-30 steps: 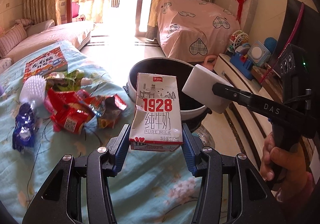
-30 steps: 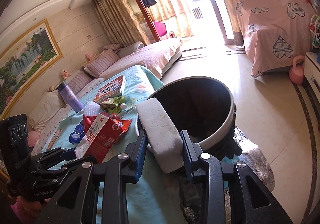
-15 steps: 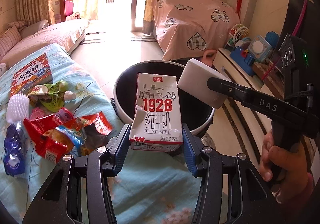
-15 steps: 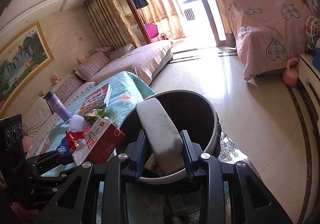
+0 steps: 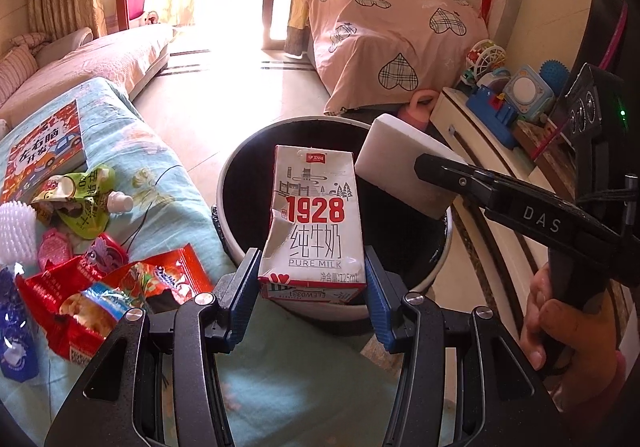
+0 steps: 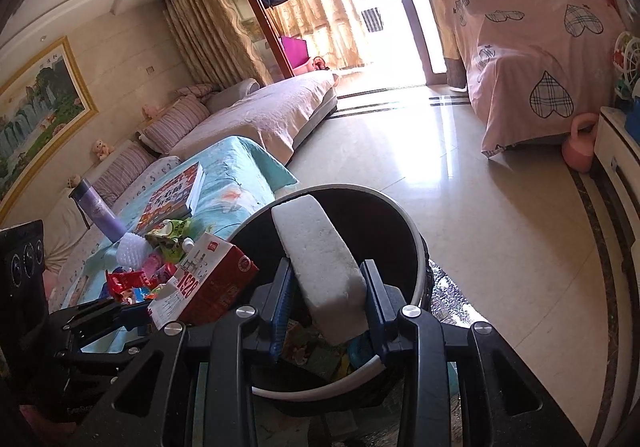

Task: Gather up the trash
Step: 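Carry the milk carton and foam block over the bin and open both tools, then move both open tools back over the bed toward the wrappers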

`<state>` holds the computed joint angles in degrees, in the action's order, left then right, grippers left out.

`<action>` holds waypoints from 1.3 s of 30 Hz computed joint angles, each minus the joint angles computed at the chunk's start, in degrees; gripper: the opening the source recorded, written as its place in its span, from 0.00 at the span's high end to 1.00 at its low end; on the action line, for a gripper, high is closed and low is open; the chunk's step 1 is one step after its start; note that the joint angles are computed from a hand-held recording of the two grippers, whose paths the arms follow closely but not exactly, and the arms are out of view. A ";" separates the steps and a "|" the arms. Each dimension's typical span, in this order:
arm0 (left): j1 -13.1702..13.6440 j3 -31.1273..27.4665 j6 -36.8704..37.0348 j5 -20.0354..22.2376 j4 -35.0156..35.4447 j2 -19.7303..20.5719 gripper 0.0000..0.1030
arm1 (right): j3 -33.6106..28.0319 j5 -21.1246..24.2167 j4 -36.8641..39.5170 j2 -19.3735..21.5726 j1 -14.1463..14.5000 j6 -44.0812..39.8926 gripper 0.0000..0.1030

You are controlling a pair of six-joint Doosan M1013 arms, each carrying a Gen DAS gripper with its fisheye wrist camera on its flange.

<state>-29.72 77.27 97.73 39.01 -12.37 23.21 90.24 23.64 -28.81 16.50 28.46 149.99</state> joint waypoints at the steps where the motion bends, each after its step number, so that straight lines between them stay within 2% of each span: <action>1: -0.04 -0.20 -0.22 0.15 0.15 0.16 0.53 | -0.18 0.11 0.46 0.12 -0.10 -0.55 0.67; 6: 0.02 -1.59 -1.03 2.03 0.20 1.00 0.52 | -0.97 0.33 3.21 0.70 -0.64 -3.15 0.63; 8: 0.18 -1.46 -0.82 1.98 -0.44 0.86 0.49 | -1.00 0.06 5.34 0.79 -0.98 -4.44 0.58; 10: 0.42 -0.61 -0.88 1.00 -0.95 0.18 0.40 | -0.54 -0.65 5.94 0.53 -1.12 -4.37 0.41; 11: 0.48 0.00 -1.08 0.22 -0.92 -0.25 0.37 | -0.31 -0.84 5.40 0.41 -1.07 -3.65 0.39; 14: 0.89 2.01 -1.22 -1.63 -1.74 -1.71 0.37 | 0.56 -1.68 3.89 -0.30 -0.67 -1.67 0.37; 16: 1.36 3.70 -0.93 -2.82 -3.42 -2.84 0.36 | 1.02 -2.17 2.12 -0.70 -0.20 0.28 0.27; 20: 2.16 7.36 -1.81 -4.78 -4.64 -5.21 0.35 | 1.84 -3.33 -1.93 -1.37 1.18 4.67 0.18; 23: 2.86 10.68 -3.91 -7.13 -4.92 -7.27 0.35 | 1.87 -3.62 -1.79 -1.31 2.18 4.77 0.09; 33: 5.96 18.48 -9.53 -11.17 -2.31 -12.68 0.35 | 0.03 -2.51 1.72 0.09 6.33 -0.82 0.07; 39: 7.67 21.11 -13.79 -12.05 -0.08 -14.22 0.34 | -2.62 -1.42 4.21 1.96 8.88 -6.71 0.01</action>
